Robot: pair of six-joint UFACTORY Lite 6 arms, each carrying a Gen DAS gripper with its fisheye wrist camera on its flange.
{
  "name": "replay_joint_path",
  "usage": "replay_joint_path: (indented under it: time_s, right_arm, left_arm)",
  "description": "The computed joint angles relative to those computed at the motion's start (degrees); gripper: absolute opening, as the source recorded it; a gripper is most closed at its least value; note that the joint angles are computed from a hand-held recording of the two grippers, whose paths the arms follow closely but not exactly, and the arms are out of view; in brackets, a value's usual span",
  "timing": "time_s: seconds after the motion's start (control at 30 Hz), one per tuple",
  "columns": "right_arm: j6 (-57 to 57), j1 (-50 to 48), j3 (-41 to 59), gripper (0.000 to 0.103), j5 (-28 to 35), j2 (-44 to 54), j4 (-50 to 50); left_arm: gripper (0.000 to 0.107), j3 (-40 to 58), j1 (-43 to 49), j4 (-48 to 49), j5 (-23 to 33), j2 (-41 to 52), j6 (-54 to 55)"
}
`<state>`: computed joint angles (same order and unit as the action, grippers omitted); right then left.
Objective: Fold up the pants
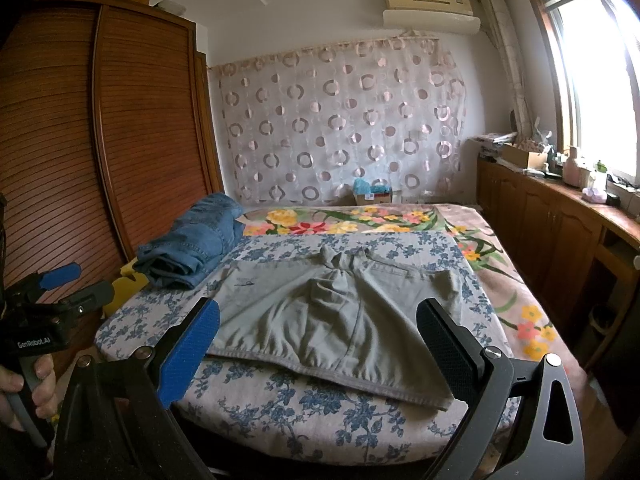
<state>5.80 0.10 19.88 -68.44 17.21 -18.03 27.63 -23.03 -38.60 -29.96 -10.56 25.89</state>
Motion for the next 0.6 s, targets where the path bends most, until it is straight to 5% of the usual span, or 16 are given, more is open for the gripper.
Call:
replay_joint_path:
  time_s: [0.6]
  right_arm:
    - [-0.1,0.0,-0.1,0.099,-0.4,0.1,0.1]
  left_arm:
    - [0.103,-0.2,-2.6,-3.6,-1.5,0.2,2.0]
